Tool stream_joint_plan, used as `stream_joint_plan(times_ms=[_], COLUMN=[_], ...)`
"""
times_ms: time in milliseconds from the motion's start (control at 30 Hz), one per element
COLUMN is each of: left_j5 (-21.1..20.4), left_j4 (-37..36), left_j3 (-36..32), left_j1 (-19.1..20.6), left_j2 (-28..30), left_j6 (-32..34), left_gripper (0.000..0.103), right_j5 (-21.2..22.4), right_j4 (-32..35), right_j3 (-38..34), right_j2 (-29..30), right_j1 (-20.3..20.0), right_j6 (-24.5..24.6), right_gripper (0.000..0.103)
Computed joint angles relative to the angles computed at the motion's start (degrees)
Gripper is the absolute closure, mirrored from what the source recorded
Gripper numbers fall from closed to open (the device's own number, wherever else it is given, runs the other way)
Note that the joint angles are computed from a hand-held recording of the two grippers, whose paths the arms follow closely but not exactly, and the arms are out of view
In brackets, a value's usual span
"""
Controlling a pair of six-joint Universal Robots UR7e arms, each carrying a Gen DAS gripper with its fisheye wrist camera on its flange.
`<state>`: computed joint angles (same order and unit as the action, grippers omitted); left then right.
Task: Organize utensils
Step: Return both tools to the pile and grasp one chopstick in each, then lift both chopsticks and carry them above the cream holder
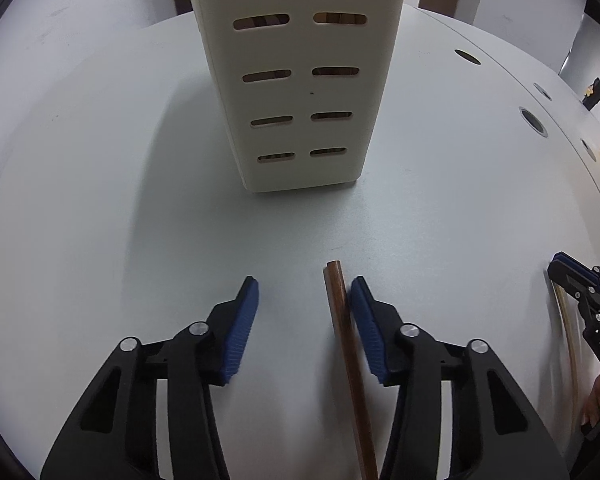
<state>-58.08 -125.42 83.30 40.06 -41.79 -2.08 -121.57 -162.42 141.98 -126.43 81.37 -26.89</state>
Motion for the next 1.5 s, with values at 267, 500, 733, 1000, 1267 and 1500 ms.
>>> stream_joint_plan(times_ms=[267, 500, 733, 1000, 1267, 1500], left_j5=[0.85, -3.50, -6.10, -9.46, -11.04, -11.03], left_j4=[3.03, 4.75, 0.36, -3.97, -4.78, -6.22], left_j3=[-3.04, -4.09, 0.60, 2.68, -0.42, -7.32], left_j1=[-0.99, -0.48, -1.69, -3.76, -4.86, -5.97], left_j2=[2.19, 1.92, -4.79, -11.78, -13.78, -12.84], left_j6=[-1.16, -1.91, -0.56, 0.66, 0.93, 3.51], left_gripper=[0.091, 0.096, 0.096, 0.097, 0.097, 0.097], right_j5=[10.20, 27.68, 44.63, 30.34, 22.14, 16.90], right_j4=[1.86, 2.27, 0.08, -10.77, -16.68, -18.33], right_j3=[-0.03, 0.69, 1.83, -1.59, -7.19, -13.90], right_j2=[-5.09, -14.10, -20.45, -7.14, 2.47, 10.11], right_j1=[-3.56, -9.83, -12.49, 8.51, 20.40, 27.60], right_j6=[-0.32, -0.95, -1.37, 1.24, 1.38, -1.13], right_gripper=[0.097, 0.098, 0.098, 0.098, 0.098, 0.098])
